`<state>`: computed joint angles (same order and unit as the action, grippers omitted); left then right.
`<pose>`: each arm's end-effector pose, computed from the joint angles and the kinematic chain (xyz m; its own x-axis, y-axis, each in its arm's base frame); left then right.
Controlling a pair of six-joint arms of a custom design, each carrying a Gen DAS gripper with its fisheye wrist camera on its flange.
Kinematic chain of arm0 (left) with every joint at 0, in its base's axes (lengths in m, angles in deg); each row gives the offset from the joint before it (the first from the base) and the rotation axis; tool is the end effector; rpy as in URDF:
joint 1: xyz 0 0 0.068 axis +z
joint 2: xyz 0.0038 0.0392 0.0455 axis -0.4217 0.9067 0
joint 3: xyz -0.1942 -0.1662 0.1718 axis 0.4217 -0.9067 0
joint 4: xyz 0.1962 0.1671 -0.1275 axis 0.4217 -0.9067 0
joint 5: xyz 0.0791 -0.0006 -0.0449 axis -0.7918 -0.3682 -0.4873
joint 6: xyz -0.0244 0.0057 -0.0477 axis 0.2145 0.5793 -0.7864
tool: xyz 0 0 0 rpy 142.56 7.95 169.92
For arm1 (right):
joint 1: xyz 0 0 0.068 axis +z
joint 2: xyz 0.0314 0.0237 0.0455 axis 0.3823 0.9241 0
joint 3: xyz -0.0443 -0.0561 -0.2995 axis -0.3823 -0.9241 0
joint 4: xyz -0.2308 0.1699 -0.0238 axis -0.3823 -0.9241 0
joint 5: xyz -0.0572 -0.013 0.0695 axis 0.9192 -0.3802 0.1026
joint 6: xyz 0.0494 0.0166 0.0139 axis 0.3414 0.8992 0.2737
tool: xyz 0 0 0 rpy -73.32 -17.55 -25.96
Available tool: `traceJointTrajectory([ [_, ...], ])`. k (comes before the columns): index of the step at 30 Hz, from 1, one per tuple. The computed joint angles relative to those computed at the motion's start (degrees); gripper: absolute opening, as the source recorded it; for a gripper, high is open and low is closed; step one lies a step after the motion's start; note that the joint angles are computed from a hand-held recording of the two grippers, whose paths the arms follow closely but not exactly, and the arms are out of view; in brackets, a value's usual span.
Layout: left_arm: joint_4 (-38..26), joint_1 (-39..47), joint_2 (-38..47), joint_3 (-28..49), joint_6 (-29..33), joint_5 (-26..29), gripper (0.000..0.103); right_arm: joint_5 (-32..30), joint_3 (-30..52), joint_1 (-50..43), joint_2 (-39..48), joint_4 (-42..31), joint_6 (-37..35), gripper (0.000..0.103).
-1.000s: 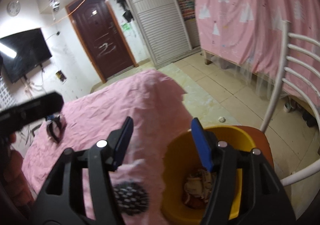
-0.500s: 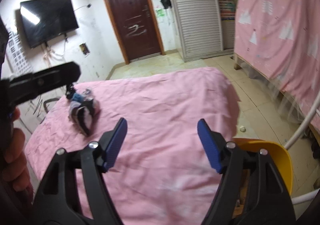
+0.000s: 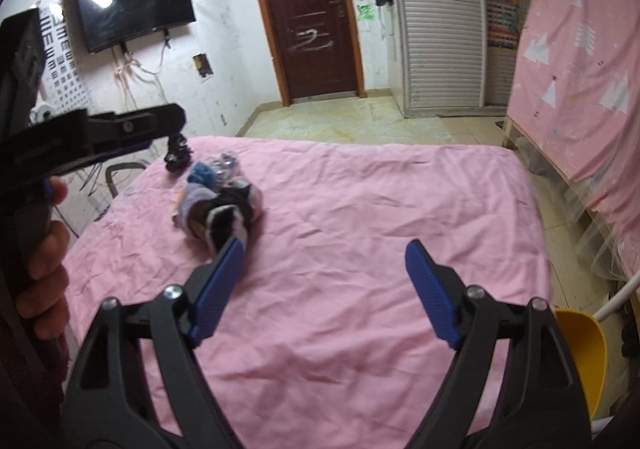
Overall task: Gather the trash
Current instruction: 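Move both tools back over the bed toward the socks, then grasp the black-and-white sock with the right tool while the left grasps the purple knit ball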
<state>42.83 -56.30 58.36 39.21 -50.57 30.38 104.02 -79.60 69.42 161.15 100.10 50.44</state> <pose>0.2694 -0.1675 0.1452 -0.6192 0.1460 -0.7715 0.4597 0.8640 -0.2055 0.1310 0.1141 0.0983 -0.6194 0.1233 -0.7753 -0.0086 0.9865 0.1638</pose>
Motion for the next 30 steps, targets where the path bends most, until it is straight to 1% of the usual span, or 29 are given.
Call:
traceJointTrajectory([
  [5,0.9,3.4,3.1,0.1,0.2,0.8,0.066,-2.0,5.0,0.7,8.5,3.1,-2.4,0.080],
  [13,0.9,7.6,7.2,1.6,-1.2,3.4,0.066,-6.6,11.4,0.2,16.4,4.2,-6.3,0.080],
  [15,1.1,8.3,7.6,1.7,-1.3,3.6,0.066,-8.2,12.8,-0.4,18.3,4.3,-7.3,0.078],
  [16,1.2,8.4,7.7,1.5,-1.3,3.6,0.066,-9.2,13.5,-0.7,19.2,4.5,-7.7,0.071],
  [17,1.3,8.6,7.8,1.4,-1.2,3.8,0.066,-10.3,14.4,-1.1,20.3,4.4,-8.0,0.067],
  [18,1.4,8.7,7.9,1.4,-1.0,3.8,0.066,-10.7,14.9,-1.3,21.0,4.4,-8.1,0.066],
  [21,1.5,9.1,8.1,1.2,-0.8,4.3,0.066,-12.4,16.7,-2.3,23.1,3.5,-8.5,0.052],
  [23,1.7,9.2,8.5,1.2,-1.0,4.5,0.066,-13.7,17.6,-3.2,24.4,3.1,-8.5,0.035],
  [24,1.6,9.2,8.6,1.3,-1.0,4.5,0.066,-14.8,17.4,-3.7,24.8,3.8,-8.3,0.032],
  [27,1.7,8.8,9.7,1.6,-1.0,4.4,0.066,-15.7,16.1,-4.4,24.5,5.7,-7.9,0.031],
  [30,1.9,8.1,10.5,2.0,-1.1,3.9,0.066,-14.8,14.7,-4.8,23.3,6.6,-7.1,0.031],
])
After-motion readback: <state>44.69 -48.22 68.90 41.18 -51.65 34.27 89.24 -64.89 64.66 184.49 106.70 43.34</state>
